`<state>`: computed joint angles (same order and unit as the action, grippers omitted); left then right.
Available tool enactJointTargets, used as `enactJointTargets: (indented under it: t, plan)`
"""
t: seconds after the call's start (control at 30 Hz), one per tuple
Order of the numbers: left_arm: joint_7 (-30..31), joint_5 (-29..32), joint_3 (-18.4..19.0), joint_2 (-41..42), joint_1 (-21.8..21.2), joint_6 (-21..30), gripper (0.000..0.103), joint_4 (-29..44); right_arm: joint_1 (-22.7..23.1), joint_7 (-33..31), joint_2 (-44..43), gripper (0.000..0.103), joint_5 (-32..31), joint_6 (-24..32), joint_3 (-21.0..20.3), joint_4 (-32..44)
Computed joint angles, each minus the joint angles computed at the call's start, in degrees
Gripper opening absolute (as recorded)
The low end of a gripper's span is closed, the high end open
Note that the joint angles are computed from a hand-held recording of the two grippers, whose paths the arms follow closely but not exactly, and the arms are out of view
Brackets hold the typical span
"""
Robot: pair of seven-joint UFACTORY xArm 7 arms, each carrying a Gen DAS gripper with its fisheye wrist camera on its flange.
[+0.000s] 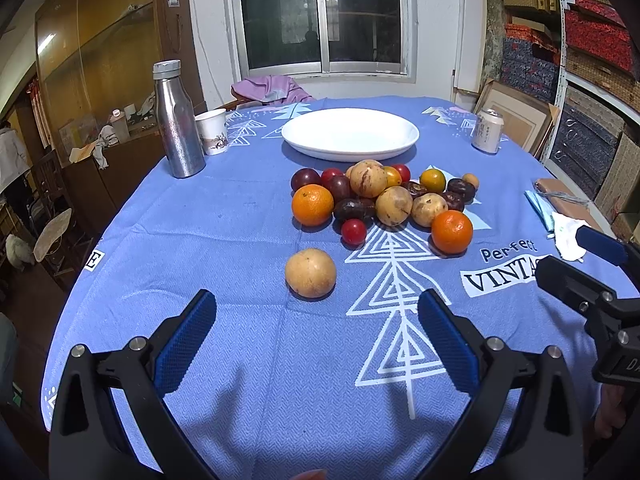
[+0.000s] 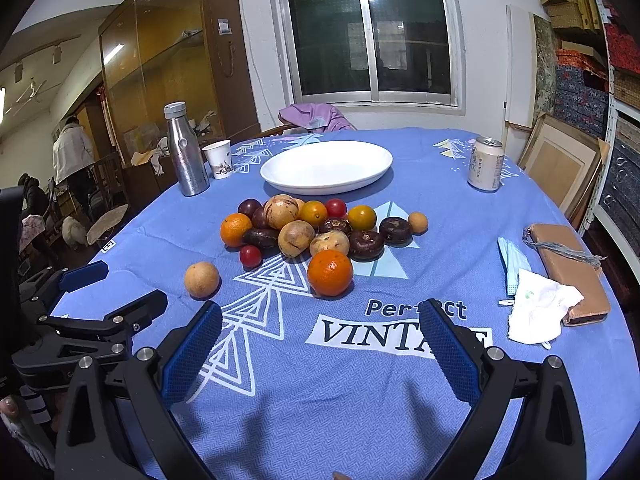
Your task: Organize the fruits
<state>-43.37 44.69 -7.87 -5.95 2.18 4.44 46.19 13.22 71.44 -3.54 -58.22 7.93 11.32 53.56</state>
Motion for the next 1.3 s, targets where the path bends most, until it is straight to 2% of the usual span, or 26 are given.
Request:
enactJointTargets:
  t: [1.3]
  plan:
    - [-0.46,0.33,0.19,0.17,-0.35,0.18,0.099,-0.53,-0.63,-1.36,-0.59,0.1,1.87,-0.4,0.53,-0.35]
